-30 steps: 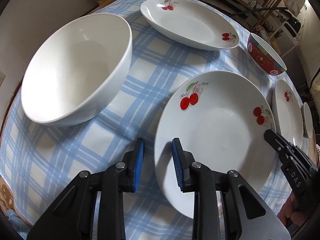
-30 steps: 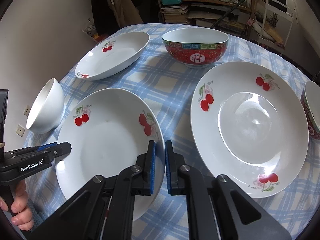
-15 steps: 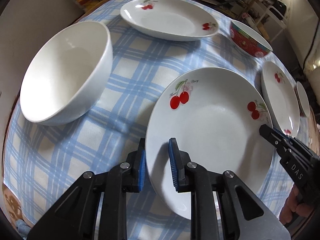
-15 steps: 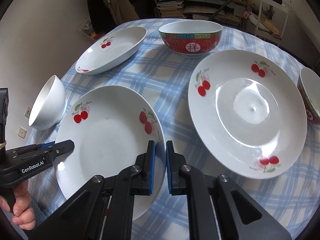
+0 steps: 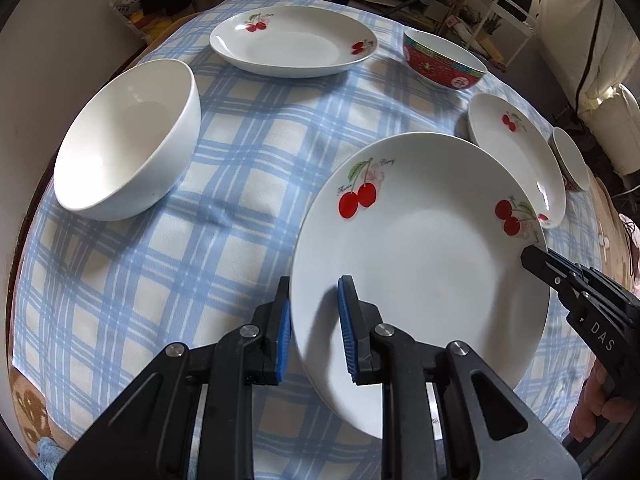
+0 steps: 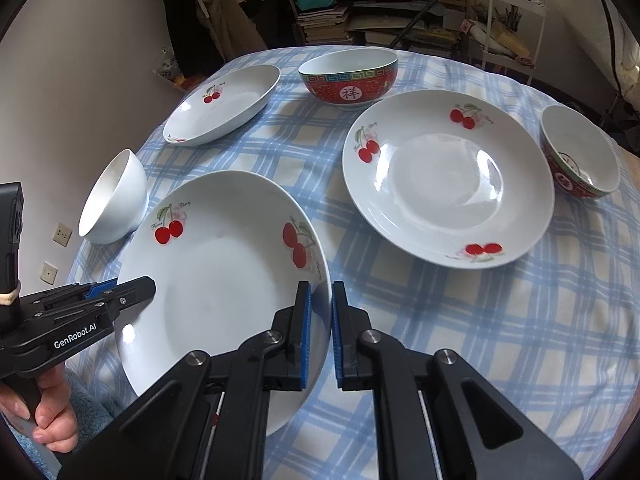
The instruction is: Organize plates and bowls
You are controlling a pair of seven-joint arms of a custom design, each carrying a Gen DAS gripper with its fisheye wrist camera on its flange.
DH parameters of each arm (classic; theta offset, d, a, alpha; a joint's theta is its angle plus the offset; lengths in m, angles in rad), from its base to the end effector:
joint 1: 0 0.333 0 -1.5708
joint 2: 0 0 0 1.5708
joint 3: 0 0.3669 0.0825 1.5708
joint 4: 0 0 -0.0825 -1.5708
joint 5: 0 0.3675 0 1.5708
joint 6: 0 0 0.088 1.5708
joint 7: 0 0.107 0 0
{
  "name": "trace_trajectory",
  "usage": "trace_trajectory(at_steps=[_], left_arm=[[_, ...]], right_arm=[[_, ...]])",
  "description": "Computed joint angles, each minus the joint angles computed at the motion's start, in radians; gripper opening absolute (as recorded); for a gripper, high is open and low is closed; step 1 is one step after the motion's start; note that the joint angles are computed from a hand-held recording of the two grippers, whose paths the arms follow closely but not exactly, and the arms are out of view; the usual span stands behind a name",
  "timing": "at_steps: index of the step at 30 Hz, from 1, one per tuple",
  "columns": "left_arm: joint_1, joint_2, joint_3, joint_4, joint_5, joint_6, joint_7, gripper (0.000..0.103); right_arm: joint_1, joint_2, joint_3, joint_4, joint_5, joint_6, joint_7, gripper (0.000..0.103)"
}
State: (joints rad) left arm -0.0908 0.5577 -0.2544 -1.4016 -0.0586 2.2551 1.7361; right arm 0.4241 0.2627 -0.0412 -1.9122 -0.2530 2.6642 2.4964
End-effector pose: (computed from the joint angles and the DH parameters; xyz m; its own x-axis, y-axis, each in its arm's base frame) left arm 0.7189 -0.2109 0.4710 -0.4266 -0.8942 0.1356 -0.8721 0.3671 -0.3235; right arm 0.6009 0.2524 0.4712 -0.2768 -0.9342 -0.2250 -0.8265 0.3509 -0.4402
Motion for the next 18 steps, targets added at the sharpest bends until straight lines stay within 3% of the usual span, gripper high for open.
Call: trace_trajectory(at_steps=[8, 18], left_arm=[[-0.027, -0.026, 0.005, -0.053, 0.046, -0.012, 0.013, 0.023], [-0.053, 0.000, 0.017, -0.046, 0.096, -0.051, 0.008, 0.023]], right_arm=[[0.008, -0.045, 0.006, -0.073, -0.023, -0.015, 0.094, 0.011], [-0.013, -0.027, 0.031, -0.085, 0.025, -0.042, 0.091, 0.011]])
